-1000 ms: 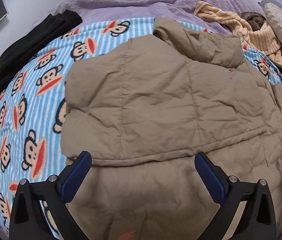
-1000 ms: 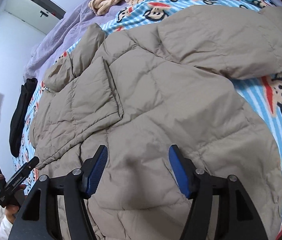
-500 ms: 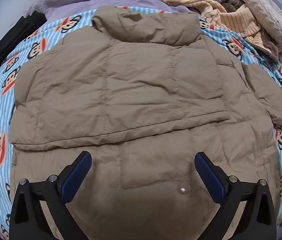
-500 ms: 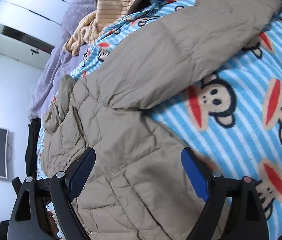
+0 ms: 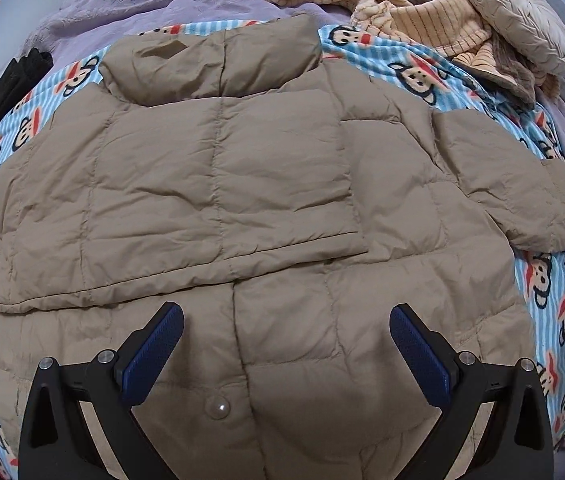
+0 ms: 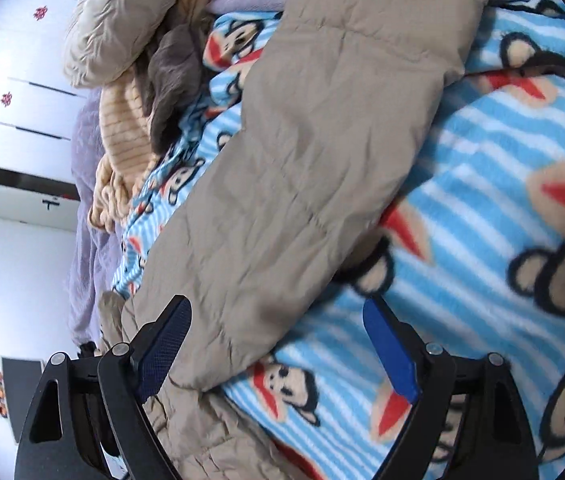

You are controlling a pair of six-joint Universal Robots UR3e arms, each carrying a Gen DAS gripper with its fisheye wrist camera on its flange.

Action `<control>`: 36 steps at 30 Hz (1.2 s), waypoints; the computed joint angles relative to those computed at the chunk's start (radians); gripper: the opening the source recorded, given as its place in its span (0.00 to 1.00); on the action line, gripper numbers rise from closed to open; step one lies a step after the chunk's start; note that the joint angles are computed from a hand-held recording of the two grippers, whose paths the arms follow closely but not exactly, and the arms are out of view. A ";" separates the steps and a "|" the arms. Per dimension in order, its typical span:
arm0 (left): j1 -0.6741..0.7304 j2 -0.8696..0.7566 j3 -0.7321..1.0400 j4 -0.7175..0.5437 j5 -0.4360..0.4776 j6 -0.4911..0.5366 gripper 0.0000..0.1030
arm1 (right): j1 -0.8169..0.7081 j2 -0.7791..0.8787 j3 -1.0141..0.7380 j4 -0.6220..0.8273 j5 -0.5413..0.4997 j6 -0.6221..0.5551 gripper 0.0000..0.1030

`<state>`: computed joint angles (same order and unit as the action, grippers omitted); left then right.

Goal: Fold large clothes

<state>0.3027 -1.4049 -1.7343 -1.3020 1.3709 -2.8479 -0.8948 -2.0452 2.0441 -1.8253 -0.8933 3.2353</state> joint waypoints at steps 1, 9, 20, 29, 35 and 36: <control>-0.015 -0.008 0.004 0.012 0.008 -0.010 1.00 | -0.017 0.031 -0.002 -0.028 0.018 0.001 0.87; -0.057 -0.072 0.057 0.041 0.043 -0.056 1.00 | -0.021 0.231 -0.041 -0.272 0.160 0.138 0.87; 0.095 -0.038 0.033 0.021 -0.019 0.021 1.00 | 0.028 0.302 -0.054 -0.417 0.302 0.316 0.10; 0.314 0.073 -0.008 -0.015 -0.121 0.161 1.00 | 0.532 0.516 -0.487 -0.559 0.104 0.404 0.10; 0.466 0.055 0.024 0.017 -0.145 0.252 1.00 | 0.966 0.807 -0.934 -0.436 -0.157 0.306 0.10; 0.485 0.041 0.031 0.024 -0.143 0.257 1.00 | 1.034 0.867 -1.018 -0.382 -0.207 0.283 0.10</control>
<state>0.7877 -1.3638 -1.7037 -1.2778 1.2283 -2.5913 0.1393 -1.1779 1.0258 -2.2070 -1.1001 3.5182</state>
